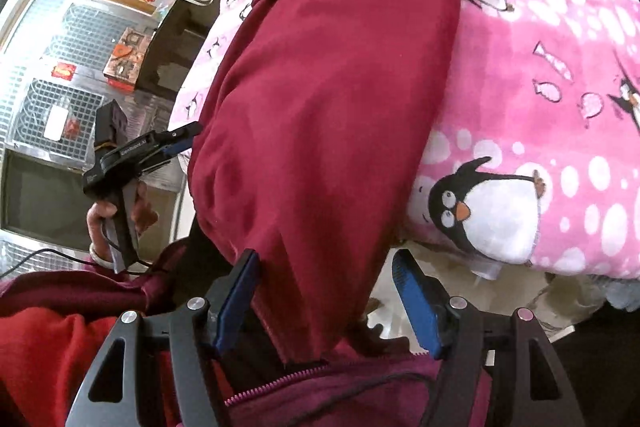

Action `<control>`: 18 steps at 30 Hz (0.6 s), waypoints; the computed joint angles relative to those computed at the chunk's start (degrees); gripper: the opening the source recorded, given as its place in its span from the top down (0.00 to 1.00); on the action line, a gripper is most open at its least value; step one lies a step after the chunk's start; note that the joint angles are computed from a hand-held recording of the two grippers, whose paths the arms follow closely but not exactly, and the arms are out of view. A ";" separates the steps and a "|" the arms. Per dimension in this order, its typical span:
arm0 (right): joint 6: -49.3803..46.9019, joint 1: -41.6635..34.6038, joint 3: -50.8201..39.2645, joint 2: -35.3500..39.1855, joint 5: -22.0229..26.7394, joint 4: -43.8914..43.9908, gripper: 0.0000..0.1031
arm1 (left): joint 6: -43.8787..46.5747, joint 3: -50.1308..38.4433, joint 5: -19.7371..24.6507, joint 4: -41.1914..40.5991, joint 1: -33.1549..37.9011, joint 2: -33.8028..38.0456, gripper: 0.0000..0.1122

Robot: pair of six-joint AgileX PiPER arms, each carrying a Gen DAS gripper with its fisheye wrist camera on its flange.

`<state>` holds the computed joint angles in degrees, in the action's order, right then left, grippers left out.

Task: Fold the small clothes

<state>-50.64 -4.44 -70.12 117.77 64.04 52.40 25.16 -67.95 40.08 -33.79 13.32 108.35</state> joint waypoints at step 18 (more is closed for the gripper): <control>-0.14 0.24 0.63 -8.56 5.11 -1.70 0.89 | -10.27 -1.19 -3.73 11.81 -5.84 1.55 0.40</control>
<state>-50.78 -4.20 -69.50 109.21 69.15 50.70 14.89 -69.14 36.35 -21.98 7.48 109.90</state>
